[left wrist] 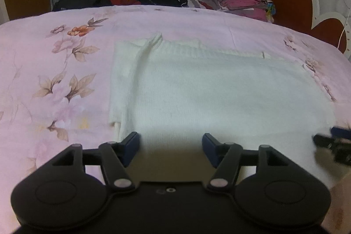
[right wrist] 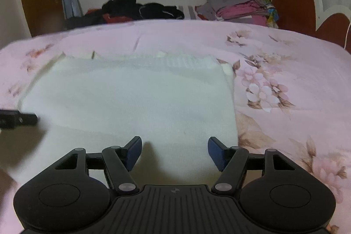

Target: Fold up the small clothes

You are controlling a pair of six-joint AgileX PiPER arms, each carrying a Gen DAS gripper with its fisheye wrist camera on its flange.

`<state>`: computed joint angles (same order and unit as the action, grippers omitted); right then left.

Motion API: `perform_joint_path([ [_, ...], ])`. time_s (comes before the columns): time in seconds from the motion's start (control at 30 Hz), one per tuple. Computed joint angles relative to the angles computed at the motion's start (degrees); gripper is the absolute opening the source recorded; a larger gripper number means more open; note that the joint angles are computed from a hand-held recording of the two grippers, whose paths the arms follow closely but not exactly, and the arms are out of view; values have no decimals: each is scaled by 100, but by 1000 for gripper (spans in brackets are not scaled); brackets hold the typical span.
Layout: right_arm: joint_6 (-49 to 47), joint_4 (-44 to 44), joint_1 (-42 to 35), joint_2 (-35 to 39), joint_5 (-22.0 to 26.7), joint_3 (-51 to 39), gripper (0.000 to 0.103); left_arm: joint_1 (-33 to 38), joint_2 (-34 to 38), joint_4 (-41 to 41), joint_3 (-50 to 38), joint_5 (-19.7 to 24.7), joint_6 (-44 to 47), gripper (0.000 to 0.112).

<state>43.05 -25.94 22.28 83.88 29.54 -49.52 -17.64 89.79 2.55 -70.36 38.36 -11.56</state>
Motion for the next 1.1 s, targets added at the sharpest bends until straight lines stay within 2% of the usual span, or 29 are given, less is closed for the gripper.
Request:
perform_joint_path([
  [0.23,274,10,174,-359,224,37,66,11,-162,-70,29,234,114,70],
  [0.37,-258,494,309,16,528,-249,66,35,-205,-158,80,289,233,70],
  [0.53,507,33,534,-240,393,-138,66,112,-348,-282,151,362,391,70],
  [0.7,597,126,721,-214,576,-434,66,213,-633,-494,290,467,642,74],
  [1.1,791,66,1384,-64,840,-998,67,1322,-1522,-2062,1077,1226,1409,76],
])
